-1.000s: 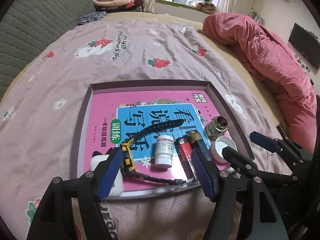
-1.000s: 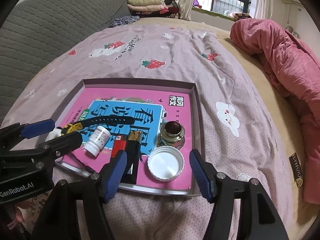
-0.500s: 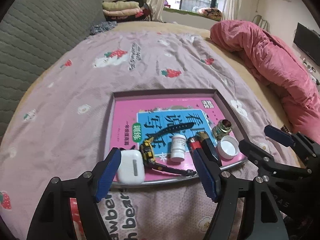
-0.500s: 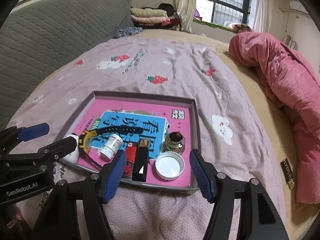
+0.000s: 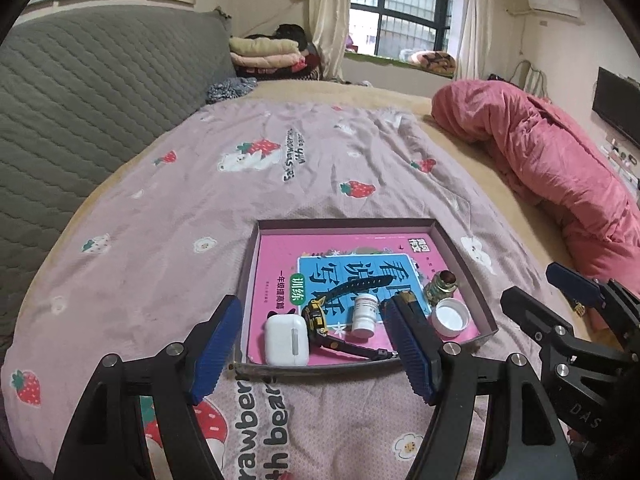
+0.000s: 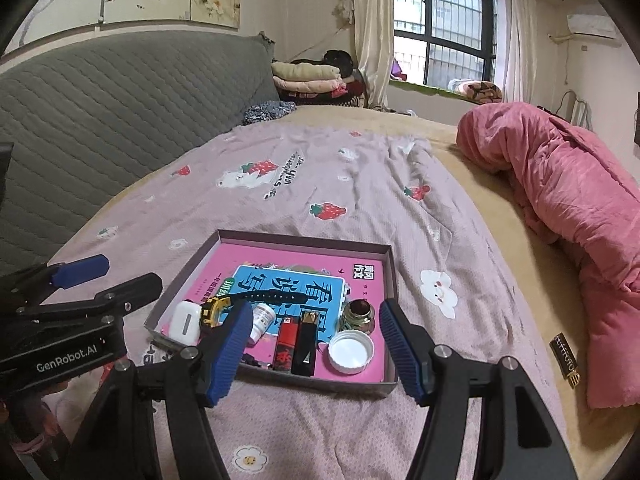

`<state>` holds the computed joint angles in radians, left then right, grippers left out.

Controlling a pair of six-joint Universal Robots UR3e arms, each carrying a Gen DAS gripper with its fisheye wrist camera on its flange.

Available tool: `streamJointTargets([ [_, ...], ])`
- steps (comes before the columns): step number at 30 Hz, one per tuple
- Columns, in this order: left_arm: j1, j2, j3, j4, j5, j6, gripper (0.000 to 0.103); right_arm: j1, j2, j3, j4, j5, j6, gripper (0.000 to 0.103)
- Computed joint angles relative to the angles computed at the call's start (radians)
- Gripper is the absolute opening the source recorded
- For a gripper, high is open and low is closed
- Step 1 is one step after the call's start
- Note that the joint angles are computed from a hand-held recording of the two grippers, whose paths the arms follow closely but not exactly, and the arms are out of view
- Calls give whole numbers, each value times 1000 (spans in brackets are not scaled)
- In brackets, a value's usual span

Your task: Organize rigid objects

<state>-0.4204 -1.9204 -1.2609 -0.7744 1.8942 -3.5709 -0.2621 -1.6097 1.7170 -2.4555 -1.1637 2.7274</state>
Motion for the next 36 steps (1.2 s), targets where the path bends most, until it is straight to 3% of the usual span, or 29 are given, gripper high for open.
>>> streamJointTargets([
  [12,-32,102,-85,82,78,-5,75,-36,-105,48,-3,42,1,65],
  [25,-81,184,-195,64,137,-46,75,-71,-262,219,-29,44,-16,65],
  [36,-93,219,-326,86,100,-72,75,-127,-360,358,50,56,-94,65],
])
